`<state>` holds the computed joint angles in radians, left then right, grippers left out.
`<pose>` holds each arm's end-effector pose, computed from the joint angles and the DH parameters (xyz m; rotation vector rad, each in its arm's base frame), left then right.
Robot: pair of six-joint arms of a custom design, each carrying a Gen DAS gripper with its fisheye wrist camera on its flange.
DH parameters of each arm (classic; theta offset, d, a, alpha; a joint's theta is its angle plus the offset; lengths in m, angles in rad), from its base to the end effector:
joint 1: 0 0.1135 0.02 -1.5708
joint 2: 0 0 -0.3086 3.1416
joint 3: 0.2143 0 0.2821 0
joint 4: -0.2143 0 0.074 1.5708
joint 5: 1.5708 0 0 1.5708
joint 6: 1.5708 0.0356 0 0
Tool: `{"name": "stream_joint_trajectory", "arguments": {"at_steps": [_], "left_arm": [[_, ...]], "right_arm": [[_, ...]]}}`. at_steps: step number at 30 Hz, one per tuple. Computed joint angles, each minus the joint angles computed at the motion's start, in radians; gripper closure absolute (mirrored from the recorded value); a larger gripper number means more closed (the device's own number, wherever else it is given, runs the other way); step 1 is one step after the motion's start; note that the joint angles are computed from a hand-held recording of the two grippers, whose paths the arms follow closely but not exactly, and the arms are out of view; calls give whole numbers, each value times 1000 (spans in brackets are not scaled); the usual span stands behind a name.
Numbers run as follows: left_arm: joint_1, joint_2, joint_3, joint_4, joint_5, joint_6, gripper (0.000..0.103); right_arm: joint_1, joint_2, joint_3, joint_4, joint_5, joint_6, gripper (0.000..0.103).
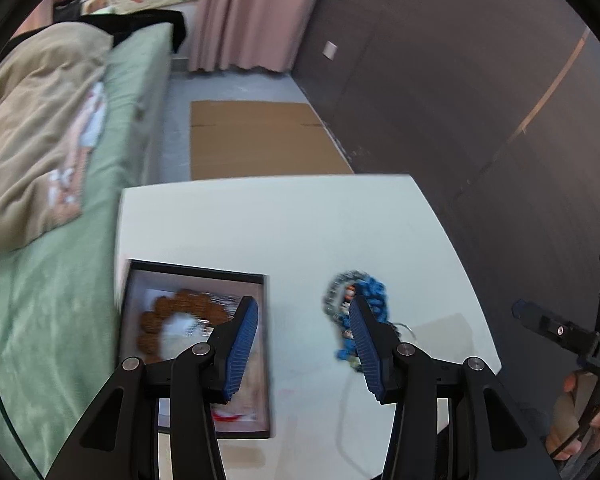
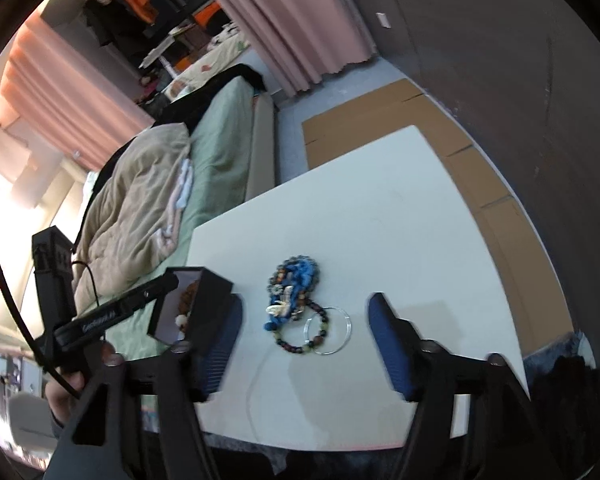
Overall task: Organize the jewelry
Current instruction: 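Grasp the blue flower bracelet from the jewelry pile with the left gripper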
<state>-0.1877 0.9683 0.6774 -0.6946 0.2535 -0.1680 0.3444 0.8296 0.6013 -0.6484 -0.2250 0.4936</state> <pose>0.1814 -0.0435 0.2558 0.1241 2.5713 -0.4598 0.1510 0.0626 0.2536 0.0853 2.5243 0.6318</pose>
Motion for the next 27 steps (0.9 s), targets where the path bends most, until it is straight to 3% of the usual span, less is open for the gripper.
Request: {"name": "stream_joint_trajectory", "arguments": {"at_steps": [15,21,27], "left_arm": [[-367,220,23,153,-188,-172,54],[-455,344,56,191,-275,-203,55],[-532,458,86,208,-411,-231,66]], "right_arm": [[-324,-10,-61,-17,-88,-89,33],[-347,19,-60,-41,-43,-146,33],[-371,71,-66,-42,-48,-176,33]]}}
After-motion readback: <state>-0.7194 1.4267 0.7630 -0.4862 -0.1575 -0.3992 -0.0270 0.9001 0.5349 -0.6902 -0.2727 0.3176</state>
